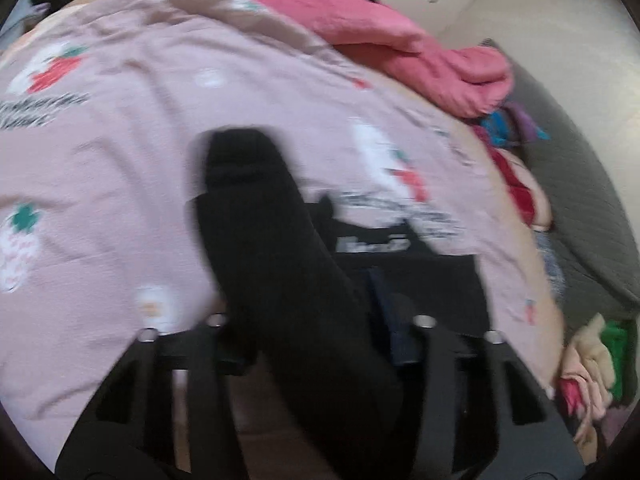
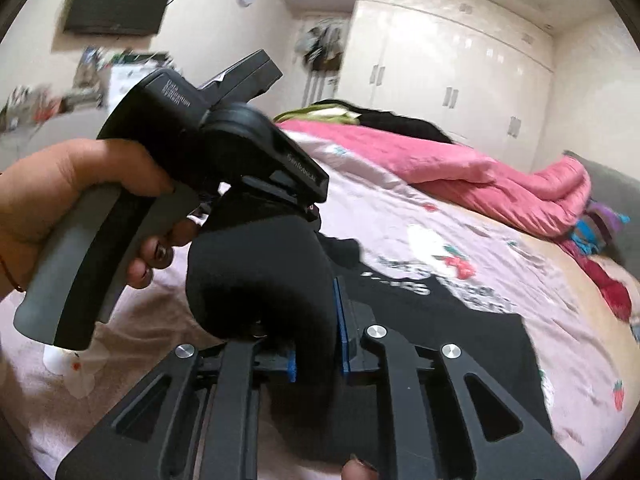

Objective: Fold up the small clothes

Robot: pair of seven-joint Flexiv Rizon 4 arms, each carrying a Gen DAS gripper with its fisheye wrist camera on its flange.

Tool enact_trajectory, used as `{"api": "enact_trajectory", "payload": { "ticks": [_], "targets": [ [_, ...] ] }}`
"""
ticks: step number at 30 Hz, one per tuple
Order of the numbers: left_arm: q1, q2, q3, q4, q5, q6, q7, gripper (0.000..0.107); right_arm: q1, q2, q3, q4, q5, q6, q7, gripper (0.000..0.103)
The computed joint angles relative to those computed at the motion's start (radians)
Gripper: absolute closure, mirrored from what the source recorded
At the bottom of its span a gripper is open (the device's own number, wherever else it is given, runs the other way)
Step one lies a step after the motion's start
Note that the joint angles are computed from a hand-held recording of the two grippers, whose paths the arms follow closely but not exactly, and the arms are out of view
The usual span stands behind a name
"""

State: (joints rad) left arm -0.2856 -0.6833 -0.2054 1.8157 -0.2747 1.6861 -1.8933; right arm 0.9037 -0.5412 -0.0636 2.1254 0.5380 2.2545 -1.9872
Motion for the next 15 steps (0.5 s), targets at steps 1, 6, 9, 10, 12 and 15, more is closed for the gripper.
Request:
{"api": "enact_trajectory", "payload": {
  "ticks": [1,6,9,10,12,15],
  "targets": [
    [-0.027,-0.007,0.011,-0.041,0.004,-0.017,0.008,0.079,-0.021,0.011,0.015,0.014,0.001,0.014,0.021,0.091],
    [-0.186,-0.058,0.133,-0.249,0.022,-0.163,0.01,0.086,-0.161,0.037,0.088,0.063,-0.019,0.088,0.165,0.092],
    [-0.265,-0.12,0.205,-0.405,0.057,-0.289,-0.025,0.086,-0.258,0.052,0.131,0.098,-0.061,0.087,0.288,0.092],
    [-0.278,-0.143,0.217,-0.454,0.073,-0.328,-0.04,0.086,-0.279,0.053,0.137,0.105,-0.077,0.083,0.32,0.092],
    [-0.293,-0.198,0.23,-0.566,0.117,-0.422,-0.073,0.086,-0.36,0.051,0.165,0.127,-0.147,0.065,0.42,0.092],
    [-0.319,-0.286,0.254,-0.726,0.142,-0.56,-0.098,0.086,-0.457,0.032,0.196,0.153,-0.258,0.048,0.561,0.092]
  ]
}}
